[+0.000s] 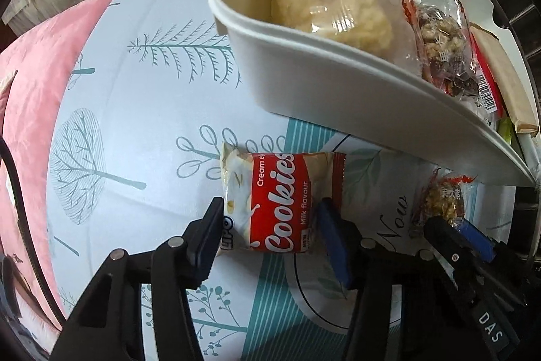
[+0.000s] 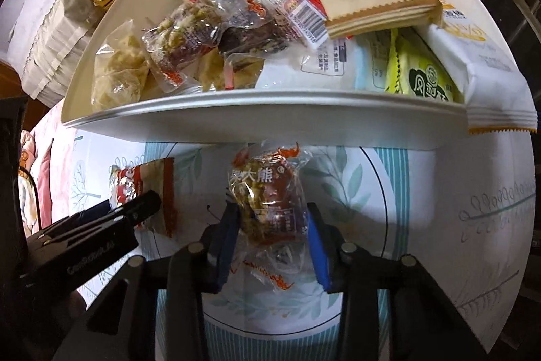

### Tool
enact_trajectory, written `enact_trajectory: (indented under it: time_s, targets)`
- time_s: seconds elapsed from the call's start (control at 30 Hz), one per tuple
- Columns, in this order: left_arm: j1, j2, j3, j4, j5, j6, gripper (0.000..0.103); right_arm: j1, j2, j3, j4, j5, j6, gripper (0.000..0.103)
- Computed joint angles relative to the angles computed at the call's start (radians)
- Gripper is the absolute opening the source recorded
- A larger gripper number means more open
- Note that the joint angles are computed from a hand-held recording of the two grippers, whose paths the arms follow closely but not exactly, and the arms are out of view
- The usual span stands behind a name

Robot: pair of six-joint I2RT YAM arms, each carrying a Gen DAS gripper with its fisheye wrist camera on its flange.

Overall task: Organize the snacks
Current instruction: 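Grasp the red-white Cookies packet with the left gripper while the right grasps the clear nut bag, then lift both packets over the white basket and open both grippers inside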

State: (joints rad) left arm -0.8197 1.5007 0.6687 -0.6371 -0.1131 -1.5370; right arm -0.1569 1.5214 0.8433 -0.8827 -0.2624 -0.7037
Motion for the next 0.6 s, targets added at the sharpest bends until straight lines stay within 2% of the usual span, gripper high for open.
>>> enact_trajectory:
  time_s: [0.07,0.47,0.5,0.53,0.6]
  targets:
    - [-0.005,-0.016,-0.009,-0.001,0.001,-0.018,0.052,-0.003,-0.011,-0.003,-0.012,0.000,-0.021,0.037]
    - [-0.186,-0.113,-0.056,-0.052,0.009,-0.328,0.048,-0.062,-0.040,0.006,-0.127,0.012,-0.160,0.036]
    - [-0.209,-0.127,-0.056,-0.064,0.005,-0.364,0.036,-0.072,-0.037,0.017,-0.135,0.007,-0.178,0.036]
    - [-0.234,-0.142,-0.058,-0.074,-0.008,-0.394,0.030,-0.087,-0.040,0.028,-0.153,-0.002,-0.200,0.036]
    - [-0.281,-0.170,-0.046,-0.111,-0.021,-0.451,0.025,-0.126,-0.034,0.054,-0.186,-0.016,-0.250,0.036]
